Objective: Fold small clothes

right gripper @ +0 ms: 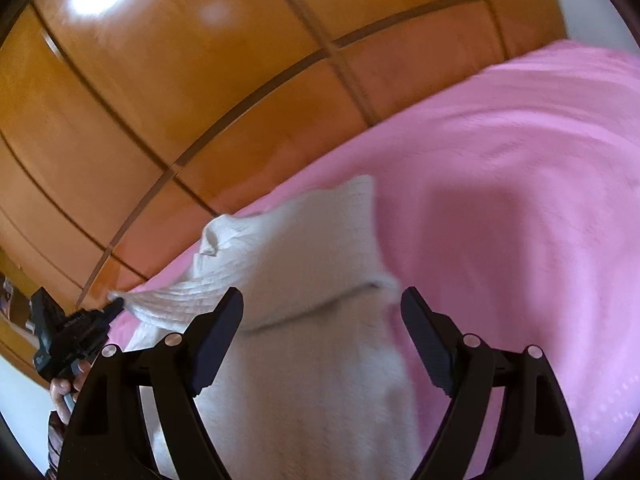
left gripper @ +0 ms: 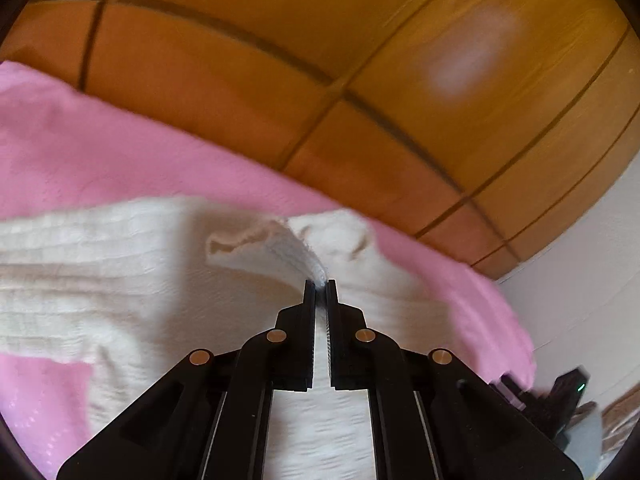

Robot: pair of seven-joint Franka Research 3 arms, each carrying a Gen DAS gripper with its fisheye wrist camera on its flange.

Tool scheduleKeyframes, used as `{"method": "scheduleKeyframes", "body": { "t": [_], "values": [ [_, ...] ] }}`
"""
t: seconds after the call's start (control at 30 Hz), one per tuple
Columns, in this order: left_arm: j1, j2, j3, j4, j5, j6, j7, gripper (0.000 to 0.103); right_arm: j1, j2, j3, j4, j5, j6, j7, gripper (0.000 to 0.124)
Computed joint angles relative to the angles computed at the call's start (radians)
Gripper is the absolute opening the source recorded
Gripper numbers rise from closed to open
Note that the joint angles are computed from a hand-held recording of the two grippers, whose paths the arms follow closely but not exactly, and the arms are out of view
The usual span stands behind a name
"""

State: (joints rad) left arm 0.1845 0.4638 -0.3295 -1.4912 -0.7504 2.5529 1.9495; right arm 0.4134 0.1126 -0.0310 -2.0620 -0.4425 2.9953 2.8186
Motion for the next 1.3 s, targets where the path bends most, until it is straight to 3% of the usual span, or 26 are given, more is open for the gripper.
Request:
{"method": "scheduleKeyframes", "body": {
  "t": [0.13, 0.3, 0.37, 0.43, 0.5, 0.63, 0.73, 0.8, 0.83, 1.03, 1.1, 1.2, 1.3],
  "values": [
    [-0.025, -0.002, 0.031, -0.038, 0.074, 0.023, -0.033, 0.004, -0.005, 0.127, 0.043, 0.163, 0.134, -0.082, -0.185, 0.080],
    [-0.115, 0.027, 0.123, -0.057, 0.331, 0.103, -0.194, 0.005, 0.075, 0.287, -0.003, 0.377, 0.157, -0.313, -0.274, 0.083],
    [-0.158, 0.039, 0.179, -0.061, 0.469, 0.095, -0.289, 0.024, 0.148, 0.332, -0.060, 0.451, 0.050, -0.411, -0.252, 0.090],
    [-0.121, 0.028, 0.145, -0.092, 0.470, 0.110, -0.269, 0.031, 0.181, 0.358, -0.078, 0.495, -0.007, -0.475, -0.239, 0.092],
    [-0.063, -0.003, 0.086, -0.145, 0.434, 0.136, -0.225, 0.049, 0.204, 0.382, -0.090, 0.528, -0.062, -0.523, -0.223, 0.094],
    [0.002, -0.081, 0.039, -0.255, 0.359, 0.176, -0.173, 0.051, 0.219, 0.411, -0.090, 0.579, -0.113, -0.597, -0.207, 0.098],
    [0.070, -0.153, 0.004, -0.346, 0.216, 0.197, -0.080, 0.053, 0.219, 0.419, -0.086, 0.592, -0.134, -0.623, -0.199, 0.099],
    [0.087, -0.178, 0.003, -0.368, 0.115, 0.190, -0.044, 0.069, 0.219, 0.424, -0.083, 0.601, -0.143, -0.632, -0.192, 0.100],
    [0.103, -0.194, 0.006, -0.383, 0.056, 0.180, -0.027, 0.076, 0.221, 0.421, -0.083, 0.599, -0.149, -0.635, -0.186, 0.100],
    [0.168, -0.241, 0.103, -0.431, -0.218, 0.100, -0.042, 0.077, 0.244, 0.441, -0.085, 0.637, -0.206, -0.702, -0.167, 0.101],
    [0.186, -0.260, 0.132, -0.460, -0.338, 0.133, -0.001, 0.077, 0.246, 0.450, -0.082, 0.652, -0.212, -0.721, -0.172, 0.101],
    [0.169, -0.281, 0.193, -0.497, -0.399, 0.259, -0.042, 0.077, 0.248, 0.454, -0.080, 0.657, -0.219, -0.731, -0.169, 0.101],
    [0.185, -0.260, 0.237, -0.474, -0.448, 0.267, -0.074, 0.077, 0.242, 0.450, -0.076, 0.650, -0.219, -0.722, -0.167, 0.101]
  ]
}}
